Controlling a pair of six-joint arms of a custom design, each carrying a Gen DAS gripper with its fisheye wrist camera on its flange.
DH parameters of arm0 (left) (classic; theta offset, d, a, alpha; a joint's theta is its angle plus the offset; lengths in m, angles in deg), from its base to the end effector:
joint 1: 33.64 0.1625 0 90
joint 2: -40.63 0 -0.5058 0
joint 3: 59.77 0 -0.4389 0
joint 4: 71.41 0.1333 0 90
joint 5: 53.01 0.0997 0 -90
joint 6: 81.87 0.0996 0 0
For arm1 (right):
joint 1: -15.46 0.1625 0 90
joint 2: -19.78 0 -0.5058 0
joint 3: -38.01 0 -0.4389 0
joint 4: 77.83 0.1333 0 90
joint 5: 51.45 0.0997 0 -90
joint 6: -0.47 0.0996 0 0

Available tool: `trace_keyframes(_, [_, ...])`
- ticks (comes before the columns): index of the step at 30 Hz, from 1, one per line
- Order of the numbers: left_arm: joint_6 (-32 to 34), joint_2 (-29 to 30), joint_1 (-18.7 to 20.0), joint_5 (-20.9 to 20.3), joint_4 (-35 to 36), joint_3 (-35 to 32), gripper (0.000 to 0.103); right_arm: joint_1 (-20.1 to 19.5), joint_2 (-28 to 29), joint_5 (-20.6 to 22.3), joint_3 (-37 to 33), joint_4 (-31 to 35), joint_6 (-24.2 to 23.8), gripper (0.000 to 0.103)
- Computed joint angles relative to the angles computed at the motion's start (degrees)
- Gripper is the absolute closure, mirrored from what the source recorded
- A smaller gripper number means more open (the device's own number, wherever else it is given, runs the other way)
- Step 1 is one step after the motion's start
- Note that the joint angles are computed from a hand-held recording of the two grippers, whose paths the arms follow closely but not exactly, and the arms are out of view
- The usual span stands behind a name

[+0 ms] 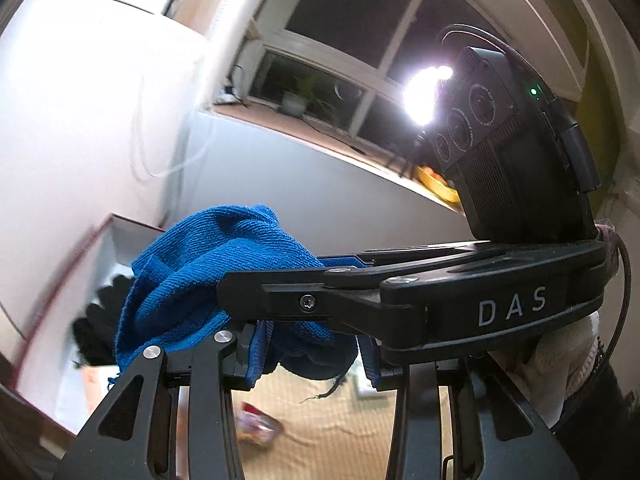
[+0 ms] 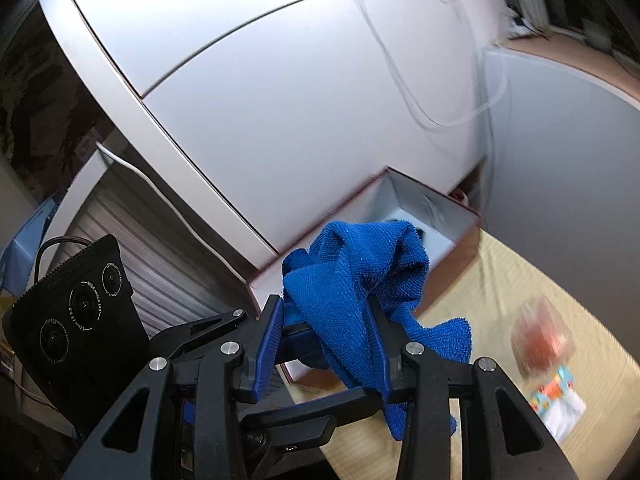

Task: Organize soft objects
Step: 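Lift the blue towel with the right tool and carry it into the shoebox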

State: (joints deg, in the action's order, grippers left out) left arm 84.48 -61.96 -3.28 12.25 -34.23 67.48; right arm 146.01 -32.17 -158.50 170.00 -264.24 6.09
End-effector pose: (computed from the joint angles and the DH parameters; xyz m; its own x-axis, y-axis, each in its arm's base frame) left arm -0.1216 -0.2740 0.3462 -0.7912 0.5594 -0.2472 0.5907 0.5944 -0.5457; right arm 0.4108 -0.3200 0.0653 -0.8375 -0.4847 0.2524 -0.5444 0.7803 -0.3080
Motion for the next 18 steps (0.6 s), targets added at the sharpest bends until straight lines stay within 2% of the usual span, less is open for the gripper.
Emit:
trace_keyframes(4, [2.37,-0.75,2.98,-1.81,0.66,-2.06,0.068,-0.38,2.67,2.48,-3.92,1.18,-2.13,0.066])
trace_keyframes(11, [8.43,1.63,12.2,-0.3,-1.47,-5.59,0.068,-1.5,8.36,4.93,-10.39,2.81,-5.33,0.066])
trace_keyframes(18, [13.23,7.0,19.86,2.01,-3.89,-9.92,0.068,-4.16,11.33,6.08,-14.45,4.23,-7.69,0.066])
